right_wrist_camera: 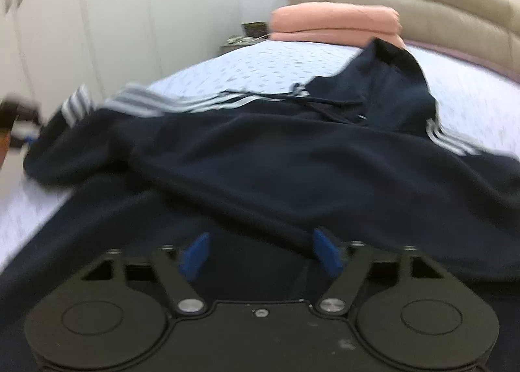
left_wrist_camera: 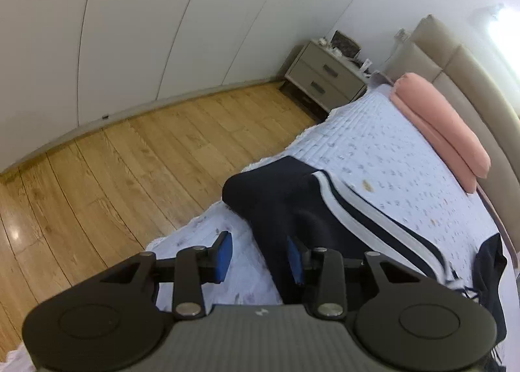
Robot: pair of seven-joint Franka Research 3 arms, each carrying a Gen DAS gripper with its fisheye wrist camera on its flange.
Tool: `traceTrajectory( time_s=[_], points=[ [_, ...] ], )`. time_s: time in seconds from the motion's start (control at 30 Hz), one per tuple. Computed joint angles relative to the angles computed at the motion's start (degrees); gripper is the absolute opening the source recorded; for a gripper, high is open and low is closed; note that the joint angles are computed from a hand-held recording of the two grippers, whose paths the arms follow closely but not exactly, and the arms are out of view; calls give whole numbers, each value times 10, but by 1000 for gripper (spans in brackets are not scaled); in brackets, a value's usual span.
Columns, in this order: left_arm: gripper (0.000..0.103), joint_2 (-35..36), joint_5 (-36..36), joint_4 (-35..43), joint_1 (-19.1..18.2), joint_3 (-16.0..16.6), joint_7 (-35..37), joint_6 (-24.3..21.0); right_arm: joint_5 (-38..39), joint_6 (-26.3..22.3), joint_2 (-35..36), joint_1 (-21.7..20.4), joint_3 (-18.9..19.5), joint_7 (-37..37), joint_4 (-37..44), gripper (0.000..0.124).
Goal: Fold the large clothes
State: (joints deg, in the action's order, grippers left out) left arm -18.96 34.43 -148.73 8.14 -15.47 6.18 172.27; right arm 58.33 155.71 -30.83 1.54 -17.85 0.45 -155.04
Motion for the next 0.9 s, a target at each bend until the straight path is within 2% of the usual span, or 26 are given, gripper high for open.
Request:
traceTrajectory(
  time_s=[0.03, 0.07, 0.13, 0.2, 0.27, 0.33, 0.43, 0.53, 0.57, 0.63, 0.7, 0.9],
  points=[
    [41, 10, -4, 4, -2, 5, 3, 3, 4, 16, -10, 3, 5, -14, -11, 94],
    [43, 17, 10, 8, 15, -9, -14, 8, 11, 28, -12, 10, 4, -25, -16, 96],
    [51, 27, 49, 19, 47, -32, -48, 17, 12, 21, -3, 14, -2, -19, -8, 96],
    [59, 43, 84, 30, 67, -42, -76, 33, 16, 15, 1, 14, -6, -19, -4, 96],
    [60, 63, 130, 46, 94, -58, -121, 49, 21, 25, -5, 14, -3, -30, -11, 97],
    [60, 77, 183, 63, 112, -72, -168, 44, 28, 33, -7, 18, -4, -38, -14, 97],
    [49, 91, 214, 87, 98, -68, -184, 10, 27, 29, -7, 16, -4, -36, -13, 98],
    [21, 97, 253, 106, 81, -61, -192, -14, 33, 35, -8, 19, -4, -41, -15, 98],
    [12, 96, 262, 108, 76, -55, -195, -8, 34, 36, -8, 19, -4, -41, -15, 98],
    [11, 83, 268, 108, 62, -42, -200, -13, 33, 37, -9, 19, -3, -41, -16, 98],
    [11, 50, 306, 104, 60, -37, -236, -27, 33, 40, -9, 20, -2, -41, -17, 98],
    [11, -115, 355, 46, 63, 0, -314, -76, 31, 41, -11, 21, -3, -38, -17, 99]
  ],
)
